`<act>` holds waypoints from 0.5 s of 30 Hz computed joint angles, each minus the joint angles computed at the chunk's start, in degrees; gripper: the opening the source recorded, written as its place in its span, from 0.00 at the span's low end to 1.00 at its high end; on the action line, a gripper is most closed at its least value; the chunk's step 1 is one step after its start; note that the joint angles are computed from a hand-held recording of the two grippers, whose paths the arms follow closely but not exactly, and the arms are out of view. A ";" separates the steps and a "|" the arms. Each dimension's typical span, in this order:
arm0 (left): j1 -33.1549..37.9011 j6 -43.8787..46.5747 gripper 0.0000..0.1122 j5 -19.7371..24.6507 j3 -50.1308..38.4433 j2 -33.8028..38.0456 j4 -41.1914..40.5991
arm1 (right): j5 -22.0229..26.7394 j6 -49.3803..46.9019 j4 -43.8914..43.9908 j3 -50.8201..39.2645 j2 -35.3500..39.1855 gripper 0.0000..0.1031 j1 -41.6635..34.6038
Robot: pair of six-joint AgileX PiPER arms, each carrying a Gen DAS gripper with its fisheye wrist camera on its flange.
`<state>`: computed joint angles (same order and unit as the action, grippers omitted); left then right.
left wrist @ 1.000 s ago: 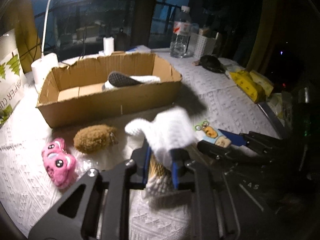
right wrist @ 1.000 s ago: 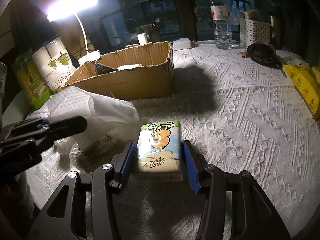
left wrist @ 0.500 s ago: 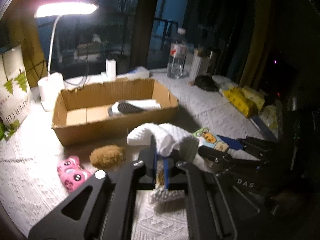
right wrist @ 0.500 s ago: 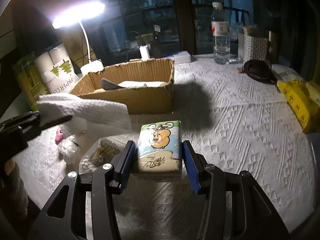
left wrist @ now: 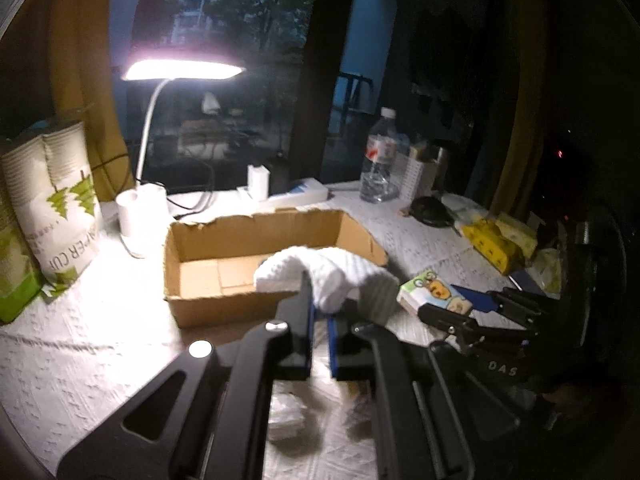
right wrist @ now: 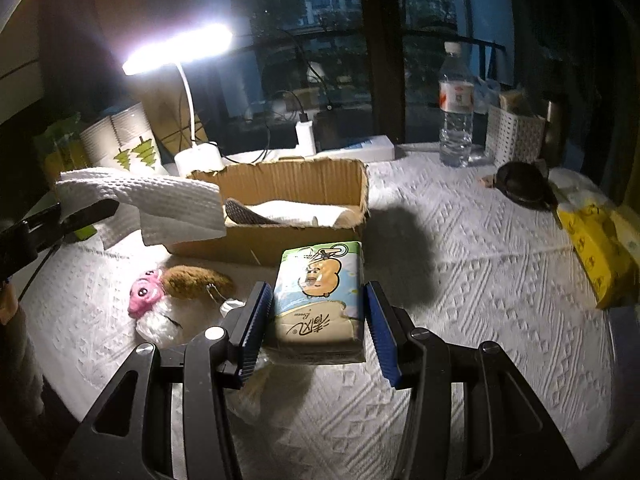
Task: Organize soft objects
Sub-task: 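Carry the white tissue into the box with the left tool and release it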
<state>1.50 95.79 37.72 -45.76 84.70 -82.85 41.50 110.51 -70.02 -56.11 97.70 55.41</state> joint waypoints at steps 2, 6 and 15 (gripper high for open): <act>1.19 0.25 0.04 0.69 -0.66 0.21 0.04 | 0.17 -1.31 0.32 -1.12 0.22 0.49 -0.27; 2.84 0.49 0.04 1.11 -2.36 1.03 -0.29 | 0.32 -3.50 0.63 -3.14 0.68 0.49 -0.97; 4.25 3.00 0.04 -0.14 -5.72 4.31 -2.96 | -0.48 -8.60 1.74 -7.25 2.19 0.49 -3.61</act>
<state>5.75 98.79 37.58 -51.48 89.01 -85.80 41.02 101.90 -68.28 -63.35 99.89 51.81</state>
